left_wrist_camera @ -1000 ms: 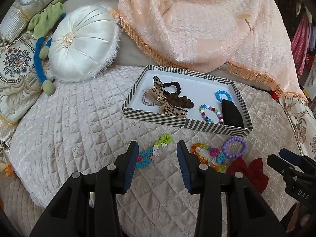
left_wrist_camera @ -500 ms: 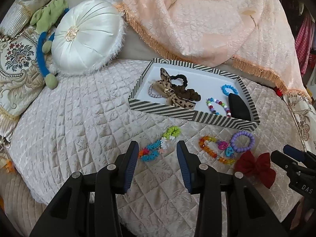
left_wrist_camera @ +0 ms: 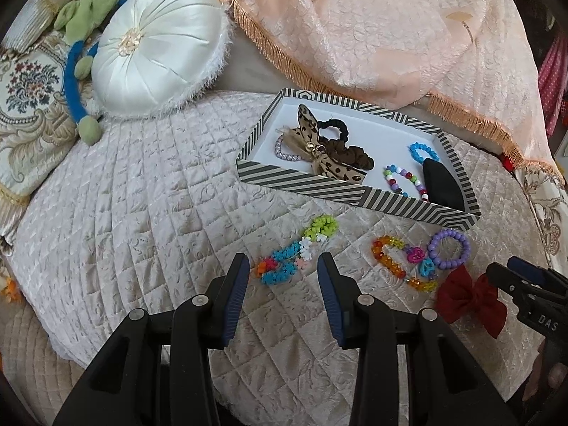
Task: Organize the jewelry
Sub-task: 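Move both open tools back to the loose jewelry beside the tray, then grasp the green flower bracelet with left tool while right tool grasps purple bracelet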
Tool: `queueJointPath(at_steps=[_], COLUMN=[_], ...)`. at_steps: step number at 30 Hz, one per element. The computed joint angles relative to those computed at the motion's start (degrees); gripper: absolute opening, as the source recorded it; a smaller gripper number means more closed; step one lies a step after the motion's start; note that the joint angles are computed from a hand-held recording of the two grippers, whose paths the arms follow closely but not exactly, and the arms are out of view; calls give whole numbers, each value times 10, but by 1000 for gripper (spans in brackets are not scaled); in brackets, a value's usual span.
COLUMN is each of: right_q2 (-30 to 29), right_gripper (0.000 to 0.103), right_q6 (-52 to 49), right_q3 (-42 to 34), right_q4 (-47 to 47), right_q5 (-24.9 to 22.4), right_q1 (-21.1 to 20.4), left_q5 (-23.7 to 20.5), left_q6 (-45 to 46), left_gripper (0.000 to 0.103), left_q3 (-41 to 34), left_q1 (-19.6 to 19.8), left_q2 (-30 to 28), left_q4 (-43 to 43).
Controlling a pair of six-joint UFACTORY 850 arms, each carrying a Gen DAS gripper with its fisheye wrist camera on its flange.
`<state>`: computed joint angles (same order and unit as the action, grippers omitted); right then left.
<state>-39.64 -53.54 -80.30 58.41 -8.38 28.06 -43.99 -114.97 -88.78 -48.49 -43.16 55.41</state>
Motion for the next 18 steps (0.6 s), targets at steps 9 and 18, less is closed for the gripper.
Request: queueJointPath(at_steps=[9, 18], right_q2=[-35, -76], right_gripper=[69, 69], right_q6=[145, 240], right_q3=[-44, -98], right_q4=[-140, -240], right_q5=[-14, -40], right_q1=[-7, -15], left_q5=[106, 213], left_q6=[-51, -73], left_gripper=[28, 28], left_q3=[60, 84], left_q1=[24, 53], left_q2=[27, 29], left_q4=[20, 37])
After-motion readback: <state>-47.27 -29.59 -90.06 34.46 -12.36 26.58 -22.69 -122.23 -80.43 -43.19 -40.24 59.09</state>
